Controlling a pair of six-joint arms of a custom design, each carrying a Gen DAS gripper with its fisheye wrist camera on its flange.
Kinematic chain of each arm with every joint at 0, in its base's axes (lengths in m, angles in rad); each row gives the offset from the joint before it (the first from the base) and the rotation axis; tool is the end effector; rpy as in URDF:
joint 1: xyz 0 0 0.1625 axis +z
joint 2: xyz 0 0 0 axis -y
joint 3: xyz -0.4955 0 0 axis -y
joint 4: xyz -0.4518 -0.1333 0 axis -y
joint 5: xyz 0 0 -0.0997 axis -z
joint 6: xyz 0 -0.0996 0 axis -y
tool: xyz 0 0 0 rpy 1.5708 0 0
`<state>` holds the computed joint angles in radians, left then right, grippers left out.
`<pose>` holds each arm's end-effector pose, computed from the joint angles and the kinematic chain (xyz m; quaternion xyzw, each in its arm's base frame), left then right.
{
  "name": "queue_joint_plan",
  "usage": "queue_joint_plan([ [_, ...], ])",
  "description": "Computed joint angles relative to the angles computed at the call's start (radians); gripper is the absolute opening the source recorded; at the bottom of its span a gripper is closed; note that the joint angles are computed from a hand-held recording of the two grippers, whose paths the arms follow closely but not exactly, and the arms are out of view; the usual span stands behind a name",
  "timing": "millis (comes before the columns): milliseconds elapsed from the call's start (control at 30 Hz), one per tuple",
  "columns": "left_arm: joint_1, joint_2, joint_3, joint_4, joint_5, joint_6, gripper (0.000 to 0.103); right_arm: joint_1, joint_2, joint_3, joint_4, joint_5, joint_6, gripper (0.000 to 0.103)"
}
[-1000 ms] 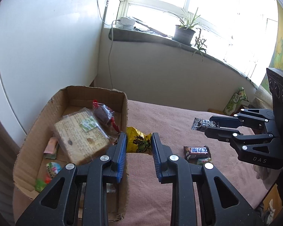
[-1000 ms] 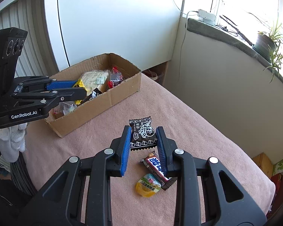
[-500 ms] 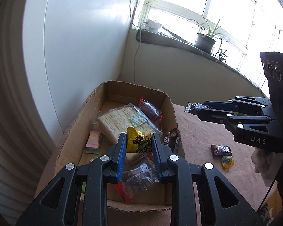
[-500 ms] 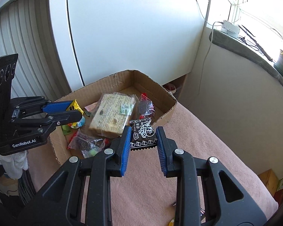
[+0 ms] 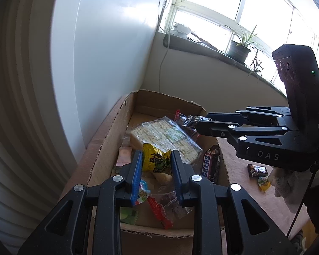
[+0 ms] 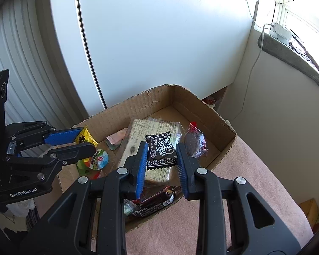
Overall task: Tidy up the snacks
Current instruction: 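Carry both candies over the box and open both tools to drop them, then move both tools from the box back to the chocolate bar and yellow packet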
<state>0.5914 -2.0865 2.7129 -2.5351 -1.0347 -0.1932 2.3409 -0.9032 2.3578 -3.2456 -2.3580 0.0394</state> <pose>-0.1000 -0.2890 0.2810 0.3230 0.8951 -0.2795 0.1278 0.3735 -0.2950 0.0560 0.2886 -0.8724 0.2434 0.3104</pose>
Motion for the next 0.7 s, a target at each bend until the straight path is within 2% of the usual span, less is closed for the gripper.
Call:
queue_joint_plan([
  [100,-0.001,-0.003,0.0,0.001,0.0,-0.004,0.026,0.004,0.009,-0.005,-0.017,-0.007,-0.001,0.028],
  [200,-0.002,0.0,-0.001,-0.003,0.004,0.0,0.029,0.002,0.002,-0.004,-0.029,0.0,0.005,0.038],
  [267,-0.007,-0.002,-0.001,0.002,0.016,-0.006,0.046,0.008,0.003,-0.004,-0.041,-0.018,0.005,0.058],
  [333,-0.011,-0.008,0.001,-0.001,0.02,-0.007,0.055,0.014,0.001,0.0,-0.054,-0.031,0.004,0.067],
  [467,-0.021,-0.013,0.001,0.014,0.03,-0.02,0.066,0.02,-0.015,0.012,-0.062,-0.047,0.015,0.08],
  [567,-0.035,-0.019,0.003,0.025,0.037,-0.029,0.069,0.023,-0.031,0.024,-0.068,-0.055,0.023,0.086],
  [700,-0.064,-0.031,0.007,0.044,0.054,-0.047,0.072,0.022,-0.07,0.043,-0.04,-0.048,0.054,0.088],
])
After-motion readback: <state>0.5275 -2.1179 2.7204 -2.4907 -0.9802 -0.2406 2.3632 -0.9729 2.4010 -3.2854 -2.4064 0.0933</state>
